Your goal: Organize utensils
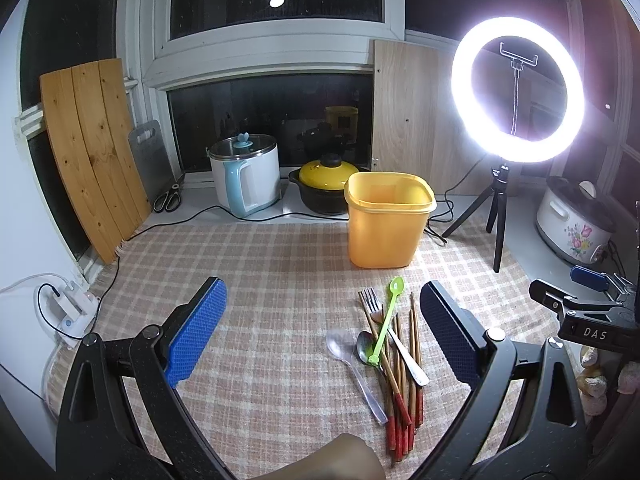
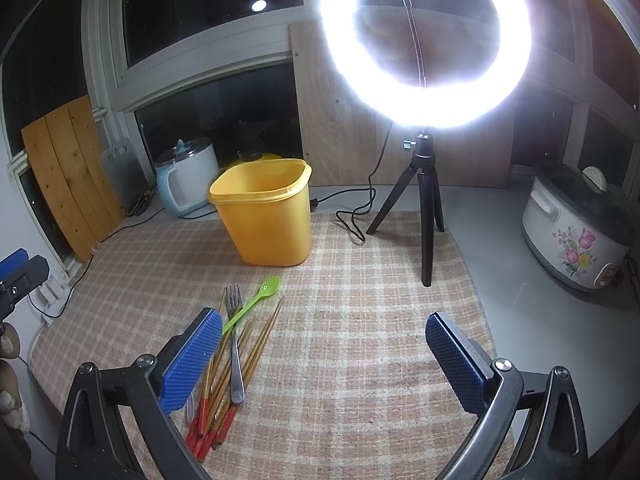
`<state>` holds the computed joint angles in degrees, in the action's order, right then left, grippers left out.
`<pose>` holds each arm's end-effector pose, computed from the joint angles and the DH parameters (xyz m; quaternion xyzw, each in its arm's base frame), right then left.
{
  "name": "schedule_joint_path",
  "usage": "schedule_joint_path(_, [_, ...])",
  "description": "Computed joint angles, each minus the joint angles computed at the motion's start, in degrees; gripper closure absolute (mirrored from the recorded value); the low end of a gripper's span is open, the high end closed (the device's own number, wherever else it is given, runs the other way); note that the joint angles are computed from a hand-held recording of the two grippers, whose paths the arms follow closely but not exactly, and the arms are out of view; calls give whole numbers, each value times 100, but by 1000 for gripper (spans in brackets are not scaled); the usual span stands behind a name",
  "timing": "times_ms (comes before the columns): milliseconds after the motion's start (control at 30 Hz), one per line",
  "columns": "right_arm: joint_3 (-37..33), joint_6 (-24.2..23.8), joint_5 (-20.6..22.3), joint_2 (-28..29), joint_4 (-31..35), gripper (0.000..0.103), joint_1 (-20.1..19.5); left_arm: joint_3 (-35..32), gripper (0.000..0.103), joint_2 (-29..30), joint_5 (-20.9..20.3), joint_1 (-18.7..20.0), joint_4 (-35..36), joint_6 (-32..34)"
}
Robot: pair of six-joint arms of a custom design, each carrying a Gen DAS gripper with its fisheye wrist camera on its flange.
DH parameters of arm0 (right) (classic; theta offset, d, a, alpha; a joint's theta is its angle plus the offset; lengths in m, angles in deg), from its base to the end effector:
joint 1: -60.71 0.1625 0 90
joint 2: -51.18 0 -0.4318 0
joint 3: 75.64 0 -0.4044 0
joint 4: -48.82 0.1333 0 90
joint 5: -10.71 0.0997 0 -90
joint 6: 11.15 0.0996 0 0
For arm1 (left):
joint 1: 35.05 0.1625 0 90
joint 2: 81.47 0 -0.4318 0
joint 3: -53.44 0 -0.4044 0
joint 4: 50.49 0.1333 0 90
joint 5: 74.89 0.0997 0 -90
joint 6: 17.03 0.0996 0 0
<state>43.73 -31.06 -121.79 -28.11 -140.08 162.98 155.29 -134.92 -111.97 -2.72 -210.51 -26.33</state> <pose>0.1716 -0.4786 0.3737 0.0540 -0.8294 0.4356 0.3455 -0.4274 -0.5223 0.1879 0.2840 0.8364 -0.3815 0.2724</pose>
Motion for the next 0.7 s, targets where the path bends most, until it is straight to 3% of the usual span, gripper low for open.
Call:
schedule_joint_path(367, [-96,295,-105,93,142,0,-11,-16,4,-122,-90,200,389,7])
schedule_joint_path(500, [44,403,478,23,-143,0,-184,17,4,-199,-256,372,565,141])
schedule_joint_path(567, [36,464,461,85,-211,0,-205,88,4,-248,-384,475,533,179])
schedule_joint_path(700, [-111,629,298,159,380,0,-210,150,4,-287,-558,641,576,171])
